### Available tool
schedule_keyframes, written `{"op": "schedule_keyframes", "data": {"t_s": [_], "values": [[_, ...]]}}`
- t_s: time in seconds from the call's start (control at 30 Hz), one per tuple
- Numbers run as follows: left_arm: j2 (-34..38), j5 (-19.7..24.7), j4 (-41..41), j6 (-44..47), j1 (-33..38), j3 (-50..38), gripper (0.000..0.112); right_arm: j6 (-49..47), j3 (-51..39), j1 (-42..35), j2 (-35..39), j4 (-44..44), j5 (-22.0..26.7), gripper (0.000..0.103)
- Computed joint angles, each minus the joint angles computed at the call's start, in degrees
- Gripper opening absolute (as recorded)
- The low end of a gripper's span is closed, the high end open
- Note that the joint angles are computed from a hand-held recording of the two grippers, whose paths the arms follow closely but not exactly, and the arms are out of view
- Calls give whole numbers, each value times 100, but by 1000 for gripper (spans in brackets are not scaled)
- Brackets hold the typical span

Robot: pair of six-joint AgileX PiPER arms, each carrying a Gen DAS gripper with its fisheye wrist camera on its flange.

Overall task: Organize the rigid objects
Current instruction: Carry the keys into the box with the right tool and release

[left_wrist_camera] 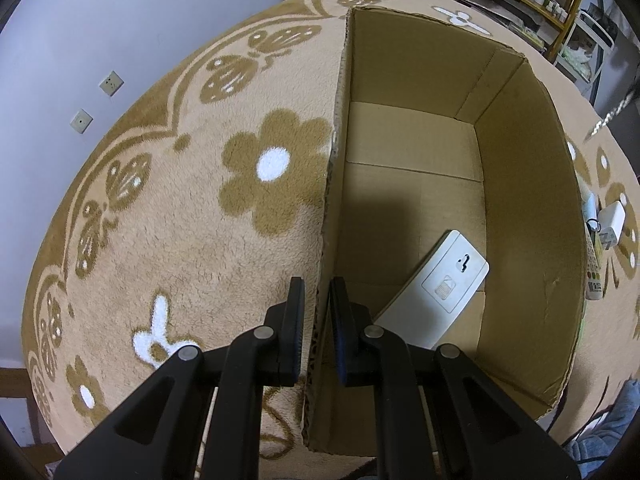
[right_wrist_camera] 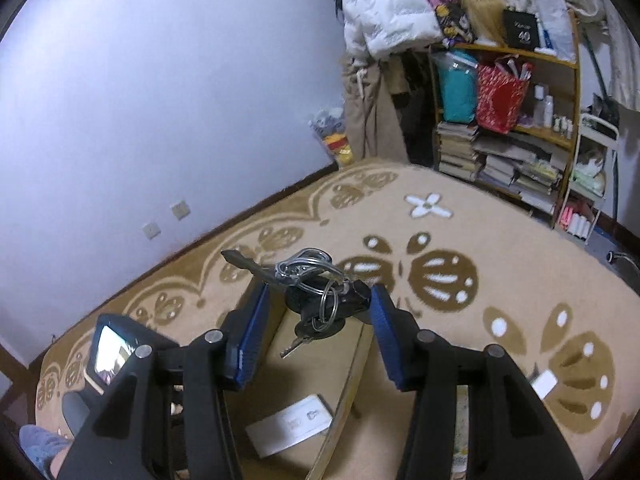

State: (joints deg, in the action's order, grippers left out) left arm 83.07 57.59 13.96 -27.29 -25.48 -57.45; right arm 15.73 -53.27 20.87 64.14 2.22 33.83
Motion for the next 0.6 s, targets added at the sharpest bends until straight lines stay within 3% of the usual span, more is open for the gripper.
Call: {"op": "schedule_keyframes", "data": {"t_s": [0.27, 0.33, 0.4, 0.6], "values": [[-11, -3, -8, -2, -1, 6, 12, -629, 573, 5, 274, 754, -128, 54], [-12, -5, -6, -6, -2, 10, 12, -740, 606, 24, 326, 813, -142, 37], [-12, -2, -5, 0, -4, 7, 13, -1160, 612, -109, 351, 1296, -71, 37], [-8, -6, -2, 19, 30, 1, 13, -616, 561, 111, 275, 861, 66, 37]]}}
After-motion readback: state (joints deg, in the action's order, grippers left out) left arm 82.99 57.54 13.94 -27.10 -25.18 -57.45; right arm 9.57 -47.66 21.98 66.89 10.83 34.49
